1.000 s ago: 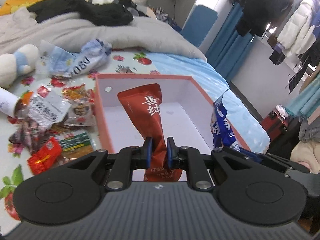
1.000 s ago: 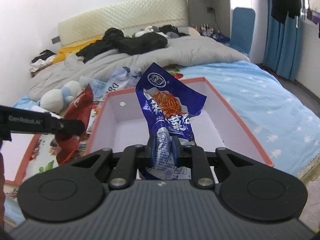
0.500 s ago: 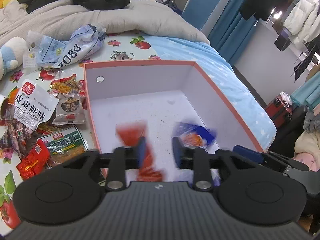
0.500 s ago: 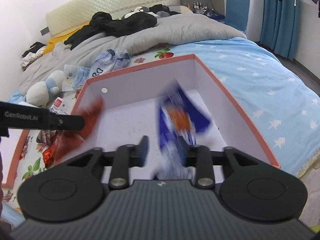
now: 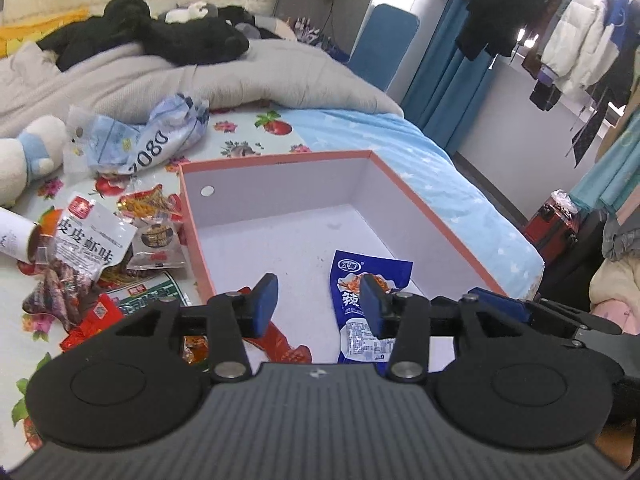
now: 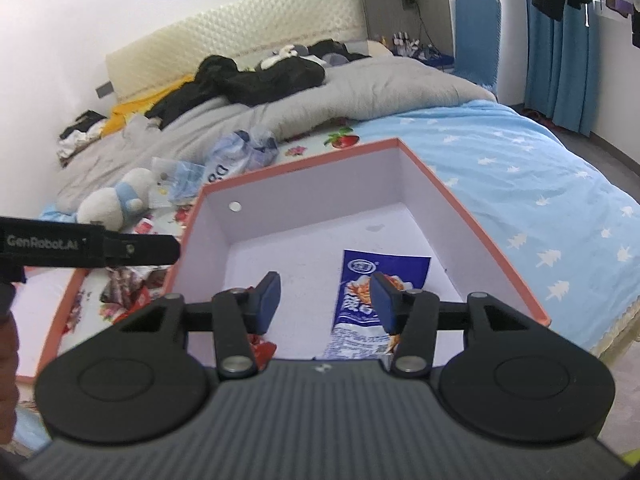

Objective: Organize snacks
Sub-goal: 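Withdraw both tools from the box and move toward the remaining snacks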

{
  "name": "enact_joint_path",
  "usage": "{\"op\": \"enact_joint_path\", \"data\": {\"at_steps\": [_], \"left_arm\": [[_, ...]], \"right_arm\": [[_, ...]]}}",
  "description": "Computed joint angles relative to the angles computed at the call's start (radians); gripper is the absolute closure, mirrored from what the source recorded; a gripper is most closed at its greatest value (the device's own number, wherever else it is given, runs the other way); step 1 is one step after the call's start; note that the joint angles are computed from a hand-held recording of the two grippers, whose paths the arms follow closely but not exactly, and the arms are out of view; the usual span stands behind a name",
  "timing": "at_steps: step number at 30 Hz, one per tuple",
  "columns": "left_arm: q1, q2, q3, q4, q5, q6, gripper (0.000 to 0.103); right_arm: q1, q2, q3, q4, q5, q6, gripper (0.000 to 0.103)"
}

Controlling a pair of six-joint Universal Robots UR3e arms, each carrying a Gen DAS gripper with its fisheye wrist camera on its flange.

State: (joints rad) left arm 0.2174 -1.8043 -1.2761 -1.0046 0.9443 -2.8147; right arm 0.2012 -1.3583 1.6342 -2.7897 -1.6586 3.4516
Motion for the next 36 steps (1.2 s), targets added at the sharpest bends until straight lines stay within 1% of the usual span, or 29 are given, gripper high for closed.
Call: {"op": "enact_joint_path", "data": {"at_steps": [8, 11, 15, 20, 23, 26, 28, 31, 36], "left_arm": [[0.108, 0.207, -0.228, 0.049, -0.077, 0.073, 0.052], [0.169, 0.28, -0.296, 0.027, -0.103, 0.119, 0.052], [0.261, 0.371, -0.373, -0.018, -0.14, 0.167, 0.052], [0.387, 0.485, -0.446, -0.124, -0.202, 0.251, 0.052], [0.454, 0.558, -0.496, -0.177, -0.22, 0.314, 0.052], [0.53, 0.618, -0.519, -0.29, -0.25, 0.403, 0.052], [0.567, 0.643, -0.53, -0.342, -0.257, 0.445, 0.052], [0.638, 0.691, -0.549, -0.45, -0.274, 0.542, 0.052], [0.734, 0.729, -0.551, -0.612, -0.273, 0.673, 0.052]], "right_arm": [[0.081, -0.041, 0.046, -0.085, -0.043, 0.01, 0.051], [0.12, -0.043, 0.048, -0.093, -0.071, 0.023, 0.051], [0.164, -0.042, 0.046, -0.104, -0.083, 0.028, 0.051], [0.222, -0.035, 0.034, -0.105, -0.108, 0.05, 0.051], [0.259, -0.031, 0.027, -0.104, -0.136, 0.051, 0.051], [0.293, -0.024, 0.019, -0.102, -0.165, 0.061, 0.051], [0.313, -0.028, 0.034, -0.109, -0.171, 0.075, 0.051], [0.342, -0.021, 0.047, -0.103, -0.175, 0.09, 0.051], [0.404, -0.008, 0.059, -0.092, -0.193, 0.12, 0.051]]}}
